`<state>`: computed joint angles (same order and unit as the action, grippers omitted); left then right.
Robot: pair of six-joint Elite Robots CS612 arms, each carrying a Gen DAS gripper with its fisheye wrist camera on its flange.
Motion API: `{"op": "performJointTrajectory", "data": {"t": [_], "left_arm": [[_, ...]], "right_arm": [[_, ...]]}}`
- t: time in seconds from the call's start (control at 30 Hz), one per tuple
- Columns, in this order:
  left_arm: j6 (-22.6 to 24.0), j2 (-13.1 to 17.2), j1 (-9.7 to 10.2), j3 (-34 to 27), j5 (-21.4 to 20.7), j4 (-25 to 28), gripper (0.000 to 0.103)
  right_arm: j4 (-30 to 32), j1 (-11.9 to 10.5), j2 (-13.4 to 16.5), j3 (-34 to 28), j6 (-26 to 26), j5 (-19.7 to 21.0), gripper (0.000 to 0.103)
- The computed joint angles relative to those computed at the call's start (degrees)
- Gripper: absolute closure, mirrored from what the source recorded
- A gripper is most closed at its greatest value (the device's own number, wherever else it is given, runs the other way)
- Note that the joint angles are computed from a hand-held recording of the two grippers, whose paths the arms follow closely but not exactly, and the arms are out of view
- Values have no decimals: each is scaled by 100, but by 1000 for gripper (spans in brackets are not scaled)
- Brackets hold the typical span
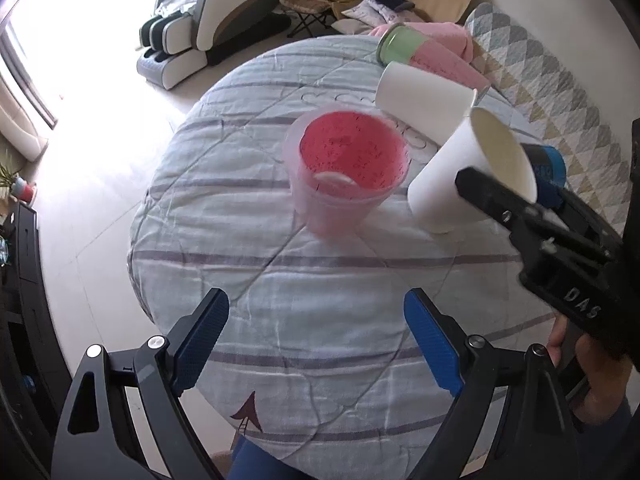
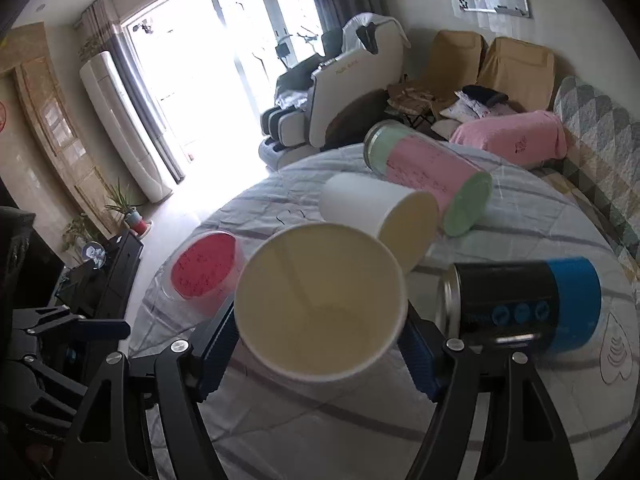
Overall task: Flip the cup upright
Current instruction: 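Grasp the white paper cup with the right gripper and turn it upright, then set the upright white cup on the table and open the right gripper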
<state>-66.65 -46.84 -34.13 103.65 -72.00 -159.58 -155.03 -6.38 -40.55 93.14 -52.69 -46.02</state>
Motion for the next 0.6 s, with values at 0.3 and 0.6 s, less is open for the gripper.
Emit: {"op": "performJointTrajectory", "data": {"t": [0.3,0.6], "left_arm": [[9,-45,-18,-106,294,278,12],[-14,-195,-118,-164,609,456,12]], "right_arm": [[286,30,-17,-79,-38,-168,28],[483,-84,-276,-3,-36,-192,24]]}}
